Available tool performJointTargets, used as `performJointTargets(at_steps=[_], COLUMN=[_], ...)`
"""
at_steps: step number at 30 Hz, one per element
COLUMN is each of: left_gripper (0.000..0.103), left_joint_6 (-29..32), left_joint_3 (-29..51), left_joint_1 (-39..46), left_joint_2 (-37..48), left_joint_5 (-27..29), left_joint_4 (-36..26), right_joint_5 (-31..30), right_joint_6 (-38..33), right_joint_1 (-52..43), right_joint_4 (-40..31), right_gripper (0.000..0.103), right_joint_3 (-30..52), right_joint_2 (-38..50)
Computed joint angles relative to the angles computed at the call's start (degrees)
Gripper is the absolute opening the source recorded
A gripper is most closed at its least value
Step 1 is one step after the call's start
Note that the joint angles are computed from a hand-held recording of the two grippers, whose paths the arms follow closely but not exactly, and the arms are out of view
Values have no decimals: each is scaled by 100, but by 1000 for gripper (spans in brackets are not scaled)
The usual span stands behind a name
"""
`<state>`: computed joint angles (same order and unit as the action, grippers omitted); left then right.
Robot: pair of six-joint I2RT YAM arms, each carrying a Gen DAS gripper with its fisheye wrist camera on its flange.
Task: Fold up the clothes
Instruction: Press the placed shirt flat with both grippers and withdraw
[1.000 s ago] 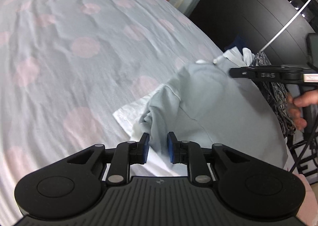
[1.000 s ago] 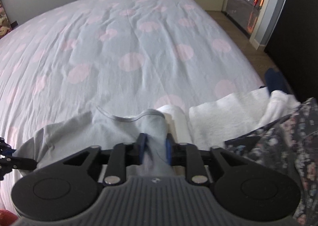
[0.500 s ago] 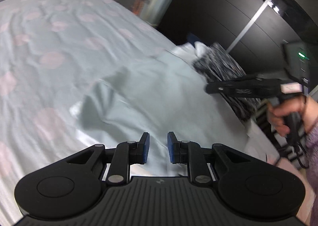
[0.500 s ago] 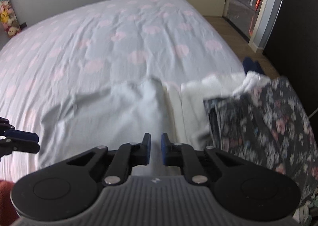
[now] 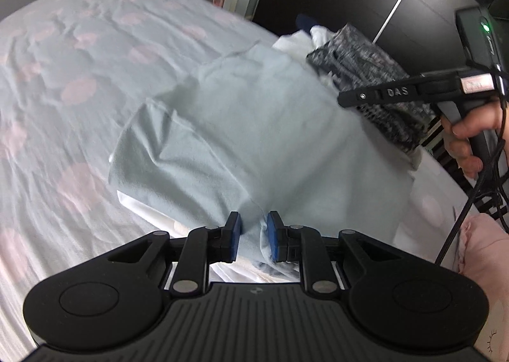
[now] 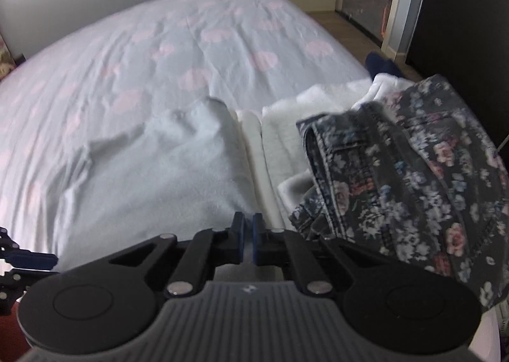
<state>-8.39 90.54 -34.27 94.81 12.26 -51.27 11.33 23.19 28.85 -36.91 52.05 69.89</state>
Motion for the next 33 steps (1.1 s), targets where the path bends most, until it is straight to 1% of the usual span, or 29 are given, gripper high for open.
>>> performJointTargets(at_steps=[5, 10, 13, 18, 21, 23, 25, 26, 27, 28, 29, 30, 32, 33], left_gripper=[16, 16, 16, 16, 16, 16, 16, 16, 16, 17, 17, 17, 19, 22], left_joint_6=[58, 59, 113, 99, 64, 17, -86, -153, -208, -263, -299, -323, -385, -425], left_joint_3=[-187, -390, -672, -826, -857, -924, -1062, -1128, -1187, -1243, -1262, -1257, -1246, -1241], left_joint_1=[-284, -655, -690, -657, -638, -650, -677, -688, -697, -708, -727, -753, -802, -823], left_joint_2=[-316, -220, -323, -522, -687, -836, -1047, -1149, -1255, -1359, -1436, -1500, -1635, -1707], left_joint_5=[377, 144, -19, -97, -128, -249, -370, -424, -462, -500, -572, -643, -765, -814], left_joint_4=[199, 145, 219, 103, -52, -74, -3, 39, 80, 120, 145, 137, 113, 100], right_joint_5=[179, 363, 357, 534, 852, 1240, 1673, 1888, 2165, 2477, 2780, 2996, 3276, 3376], right_joint_6=[265, 719, 1003, 1438, 1935, 2485, 3229, 3638, 4166, 4748, 5331, 5759, 6552, 6983], right_joint_1=[458, 858, 873, 1015, 1392, 1952, 2658, 3035, 3501, 3979, 4407, 4672, 5132, 5346], right_joint_4=[-711, -1185, -1195, -1538, -1894, -2214, -2521, -2669, -2877, -3103, -3343, -3497, -3795, -3991], right_gripper=[6, 6, 4, 6, 6, 10, 11, 16, 29, 36, 47, 54, 58, 66], right_joint_3=[-174, -719, -1168, -1583, -1634, -1580, -1492, -1437, -1349, -1233, -1092, -956, -700, -548], right_joint_2=[-790, -1341, -1690, -2175, -2545, -2676, -2739, -2748, -2701, -2554, -2326, -2096, -1711, -1493])
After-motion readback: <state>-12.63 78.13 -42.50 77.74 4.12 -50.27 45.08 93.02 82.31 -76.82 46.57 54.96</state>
